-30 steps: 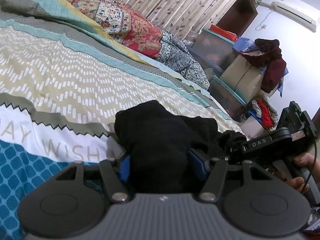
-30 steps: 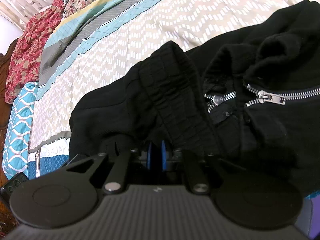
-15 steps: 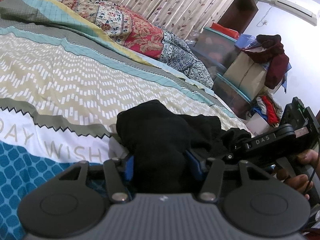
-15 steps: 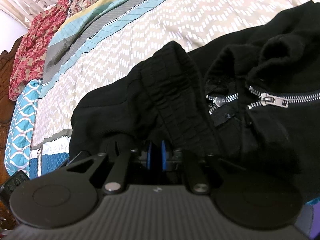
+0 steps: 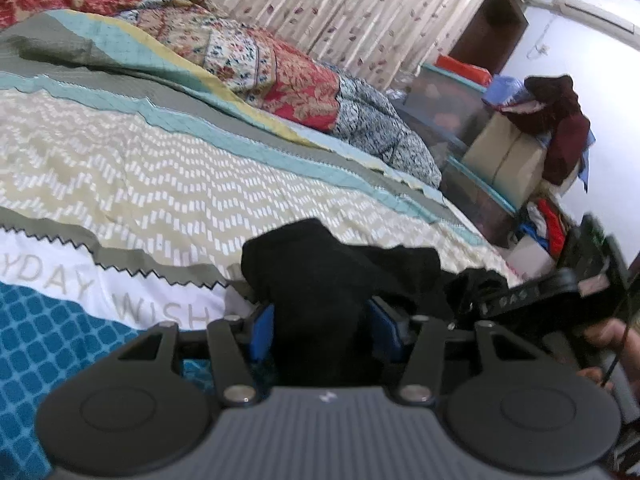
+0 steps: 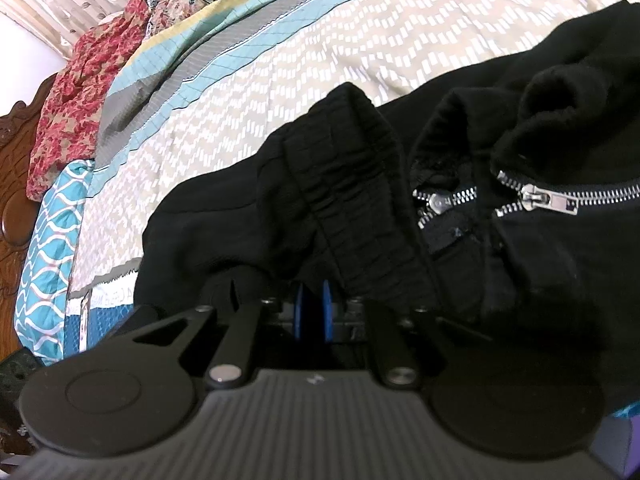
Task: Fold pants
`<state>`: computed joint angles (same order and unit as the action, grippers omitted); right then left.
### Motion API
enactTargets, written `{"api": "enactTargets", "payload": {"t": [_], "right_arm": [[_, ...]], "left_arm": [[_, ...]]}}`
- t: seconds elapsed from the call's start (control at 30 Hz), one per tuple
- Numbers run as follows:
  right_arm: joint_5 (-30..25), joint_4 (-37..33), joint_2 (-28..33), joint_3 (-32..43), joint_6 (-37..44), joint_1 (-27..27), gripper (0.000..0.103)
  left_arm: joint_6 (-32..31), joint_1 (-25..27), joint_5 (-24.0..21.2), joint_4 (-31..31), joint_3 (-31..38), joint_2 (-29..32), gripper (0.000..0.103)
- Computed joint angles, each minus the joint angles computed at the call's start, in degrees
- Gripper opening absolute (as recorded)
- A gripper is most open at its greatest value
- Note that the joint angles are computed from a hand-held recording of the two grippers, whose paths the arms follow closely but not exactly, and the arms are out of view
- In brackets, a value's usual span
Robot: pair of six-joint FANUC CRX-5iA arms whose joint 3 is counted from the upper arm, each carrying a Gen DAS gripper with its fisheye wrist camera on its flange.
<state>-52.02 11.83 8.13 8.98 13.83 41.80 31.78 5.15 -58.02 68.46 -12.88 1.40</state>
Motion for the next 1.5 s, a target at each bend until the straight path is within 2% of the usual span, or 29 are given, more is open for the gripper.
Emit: {"api": "enactTargets", "payload": {"t": [0.13, 0.27, 0.43, 0.63, 0.77, 0.93, 1.1, 1.27, 1.37, 1.43, 1.5], "right_arm": [[0.21, 0.35, -0.07, -0.22, -0.03, 0.11, 0.012], [-2.2, 1.48, 1.23, 1.7, 1.48, 0.64, 0.013], [-3.07, 5.64, 1.8, 2.17, 2.1, 2.21, 0.022], [1.31, 18.32, -2.28, -5.27, -5.06, 4.81, 0.026], [1.48, 24.43, -4.86, -9.43, -9.22, 5.6, 0.027], [2.57, 31.12, -8.62, -15.51, -18.23, 5.62, 0.027], [-1.34, 40.05, -12.79, -21.96, -26.62, 6.58, 0.029], [-8.09, 48.51, -17.3, -29.65, -37.58, 6.43, 0.071], [-10.36, 49.32, -20.32, -34.63, -44.5, 5.89, 0.08], [-9.5, 48.37, -21.75, -37.23, -48.92, 5.5, 0.08], [-5.74, 47.85, -23.01, -39.67, -52.47, 4.14, 0.08]], "left_arm": [[1.85, 0.57, 0.29, -0.34, 0.18, -0.99, 0.049], [2.37, 0.48, 0.4, -1.0, 0.62, -1.86, 0.049], [2.94, -0.09, 0.34, -2.8, 1.12, -2.88, 0.049], [5.14, -0.42, 0.01, -5.5, 2.04, -3.51, 0.049], [6.51, -1.29, -0.8, -8.27, 3.37, -3.09, 0.049], [6.61, -3.03, -0.91, -11.36, 5.15, -1.8, 0.049], [11.57, -5.03, -1.86, -23.46, 10.5, 0.19, 0.048], [13.44, -3.99, -6.05, -21.61, 15.15, 1.12, 0.048], [15.63, -4.93, -6.28, -19.82, 19.55, 2.74, 0.048], [16.93, -6.37, -7.31, -19.06, 23.0, 4.56, 0.049], [18.82, -8.19, -9.03, -18.99, 26.75, 6.9, 0.05]]}}
